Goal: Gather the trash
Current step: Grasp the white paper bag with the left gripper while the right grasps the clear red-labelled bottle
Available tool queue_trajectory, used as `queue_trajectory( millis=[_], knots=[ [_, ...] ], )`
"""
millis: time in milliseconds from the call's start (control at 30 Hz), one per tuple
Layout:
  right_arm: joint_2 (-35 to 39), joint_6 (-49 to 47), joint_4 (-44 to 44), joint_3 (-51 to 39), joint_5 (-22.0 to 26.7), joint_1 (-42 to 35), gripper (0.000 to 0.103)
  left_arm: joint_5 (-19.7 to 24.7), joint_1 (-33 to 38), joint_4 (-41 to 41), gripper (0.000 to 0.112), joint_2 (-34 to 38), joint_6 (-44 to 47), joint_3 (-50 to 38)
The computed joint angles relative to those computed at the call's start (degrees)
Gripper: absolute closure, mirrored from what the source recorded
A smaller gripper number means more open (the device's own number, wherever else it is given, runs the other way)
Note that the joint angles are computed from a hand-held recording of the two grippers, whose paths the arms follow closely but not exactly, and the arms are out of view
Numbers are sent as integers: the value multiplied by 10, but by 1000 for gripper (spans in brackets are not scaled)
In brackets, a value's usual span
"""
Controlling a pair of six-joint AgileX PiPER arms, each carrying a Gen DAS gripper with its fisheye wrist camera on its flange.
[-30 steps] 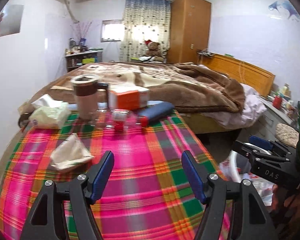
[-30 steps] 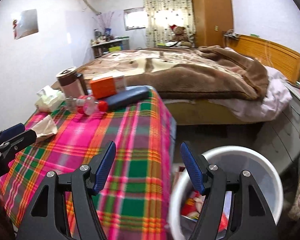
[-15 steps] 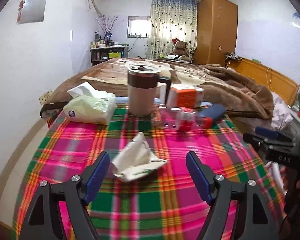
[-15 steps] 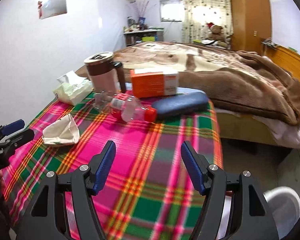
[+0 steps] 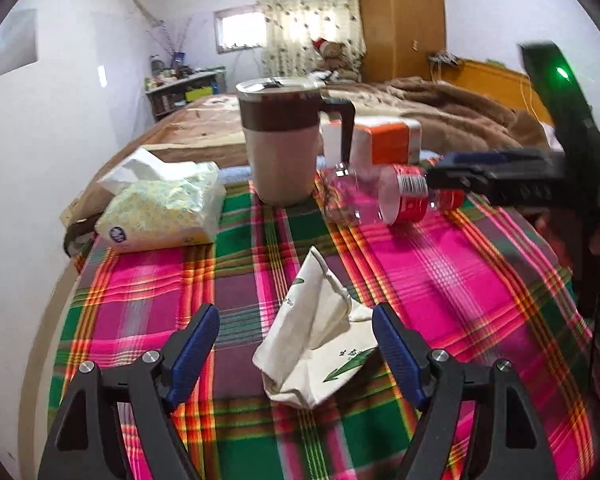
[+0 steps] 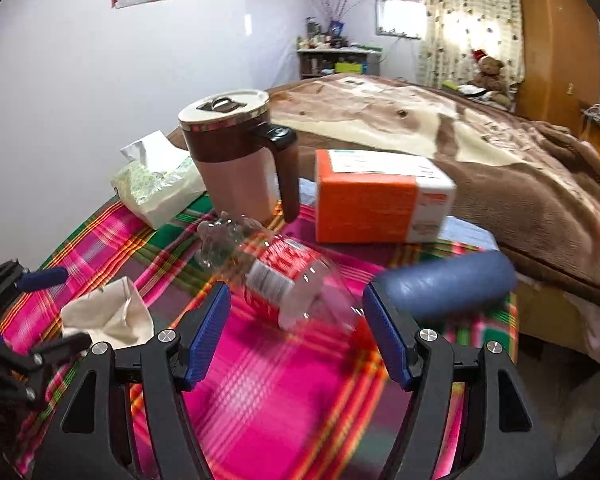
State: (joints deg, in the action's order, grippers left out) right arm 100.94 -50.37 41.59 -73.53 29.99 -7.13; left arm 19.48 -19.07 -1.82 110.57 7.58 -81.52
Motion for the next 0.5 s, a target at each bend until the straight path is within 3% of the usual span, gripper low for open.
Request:
queue_trajectory(
  millis=[100,167,300,500],
  knots=[
    [31,12,-19,-36,13,7,33,34,20,-141,34,18,135,-21],
    [49,16,-22,-59,29,6,33,48,26,-182,34,24,175,-23],
    [68,10,-44,-84,57,13,21,64,29,-199,34,35,198,-27],
    [51,15,-88,-68,60,33,21,47,22,-125,34,41,130,-27]
  ],
)
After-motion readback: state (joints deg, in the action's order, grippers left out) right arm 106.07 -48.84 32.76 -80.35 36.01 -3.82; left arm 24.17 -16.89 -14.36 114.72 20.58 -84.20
